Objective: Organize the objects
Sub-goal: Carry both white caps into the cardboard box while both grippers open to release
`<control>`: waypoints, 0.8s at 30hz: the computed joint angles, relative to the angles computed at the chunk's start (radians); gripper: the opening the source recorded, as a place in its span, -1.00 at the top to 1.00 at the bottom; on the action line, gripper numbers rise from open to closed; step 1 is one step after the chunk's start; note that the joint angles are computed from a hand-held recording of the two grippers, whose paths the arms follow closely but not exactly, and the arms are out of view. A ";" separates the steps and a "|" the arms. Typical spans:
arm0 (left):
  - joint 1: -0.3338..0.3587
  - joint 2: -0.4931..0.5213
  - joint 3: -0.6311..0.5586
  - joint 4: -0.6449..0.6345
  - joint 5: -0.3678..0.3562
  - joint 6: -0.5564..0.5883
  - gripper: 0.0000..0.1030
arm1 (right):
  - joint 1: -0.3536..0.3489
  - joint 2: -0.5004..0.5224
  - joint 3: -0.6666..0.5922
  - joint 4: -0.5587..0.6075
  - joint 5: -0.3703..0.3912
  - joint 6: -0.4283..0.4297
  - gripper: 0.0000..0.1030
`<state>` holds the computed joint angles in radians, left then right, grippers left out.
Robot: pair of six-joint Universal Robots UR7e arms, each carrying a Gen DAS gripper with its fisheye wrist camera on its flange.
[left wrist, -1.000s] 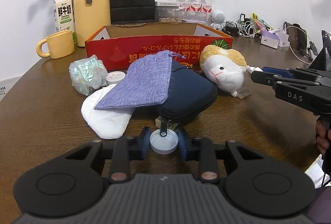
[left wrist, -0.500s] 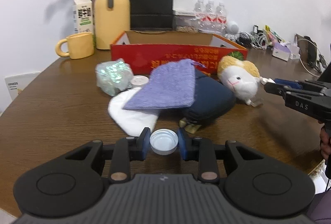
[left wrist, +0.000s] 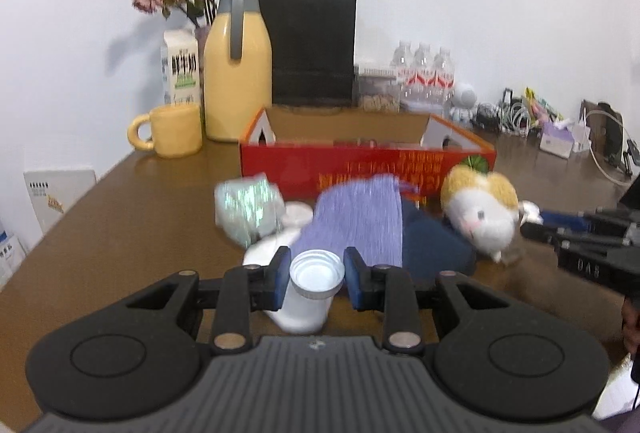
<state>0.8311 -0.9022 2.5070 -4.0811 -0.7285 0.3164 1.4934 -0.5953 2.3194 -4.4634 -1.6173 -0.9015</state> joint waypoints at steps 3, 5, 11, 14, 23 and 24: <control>0.009 0.001 -0.043 -0.021 -0.022 0.053 0.43 | 0.015 -0.010 -0.005 0.022 0.024 0.001 0.50; 0.018 0.001 -0.076 -0.021 -0.041 0.082 0.43 | 0.027 -0.028 -0.009 0.055 0.049 0.004 0.50; 0.045 0.024 -0.200 -0.018 -0.101 0.158 0.43 | 0.089 -0.059 -0.085 0.158 0.077 -0.001 0.50; 0.062 0.042 -0.271 0.007 -0.125 0.180 0.42 | 0.123 -0.058 -0.147 0.216 0.070 -0.006 0.50; 0.112 0.113 -0.481 0.056 -0.191 0.223 0.42 | 0.192 -0.004 -0.379 0.413 0.000 0.007 0.50; 0.118 0.121 -0.506 0.068 -0.193 0.221 0.42 | 0.196 0.006 -0.405 0.433 -0.010 0.013 0.50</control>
